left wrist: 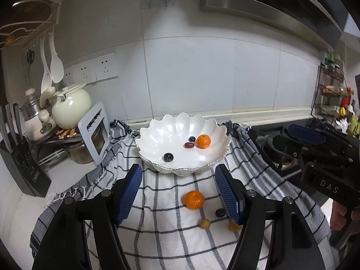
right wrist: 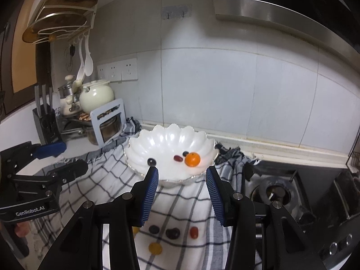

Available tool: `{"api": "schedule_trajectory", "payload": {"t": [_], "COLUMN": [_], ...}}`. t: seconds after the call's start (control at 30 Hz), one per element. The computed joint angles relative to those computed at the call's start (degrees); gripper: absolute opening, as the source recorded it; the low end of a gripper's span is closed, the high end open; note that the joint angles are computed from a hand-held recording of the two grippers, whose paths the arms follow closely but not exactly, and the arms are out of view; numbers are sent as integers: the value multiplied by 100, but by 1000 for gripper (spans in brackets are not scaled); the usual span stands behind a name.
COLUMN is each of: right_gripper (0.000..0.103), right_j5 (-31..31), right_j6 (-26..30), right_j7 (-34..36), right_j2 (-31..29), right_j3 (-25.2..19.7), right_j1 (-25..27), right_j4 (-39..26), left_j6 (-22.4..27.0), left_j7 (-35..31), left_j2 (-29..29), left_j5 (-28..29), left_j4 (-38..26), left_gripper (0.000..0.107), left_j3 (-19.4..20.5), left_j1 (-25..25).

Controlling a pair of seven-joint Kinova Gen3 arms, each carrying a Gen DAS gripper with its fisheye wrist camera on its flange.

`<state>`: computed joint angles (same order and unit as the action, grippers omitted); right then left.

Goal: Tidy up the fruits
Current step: 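Withdraw both tools from the bowl back over the cloth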

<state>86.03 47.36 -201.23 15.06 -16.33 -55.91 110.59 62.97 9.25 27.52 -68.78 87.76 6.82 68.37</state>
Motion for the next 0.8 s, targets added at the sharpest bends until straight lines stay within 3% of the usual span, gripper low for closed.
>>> {"api": "schedule_trajectory", "payload": {"t": [0.37,0.8], "right_gripper": [45,45], "right_j5": [-158,-754], "right_j6": [207,-575], "right_j7": [209,456], "right_j2": [241,454], "right_j3": [-46,86], "right_j1": [-309,-298], "right_j4": [80,143], "left_j6": [-324,-1030], "left_j7": [-90,47], "left_j2": [13,116], "left_j5": [69,-301], "left_j4": [477,951], "left_gripper": [67,67], "left_j3": [98,87], "left_j1": [-16,-114]}}
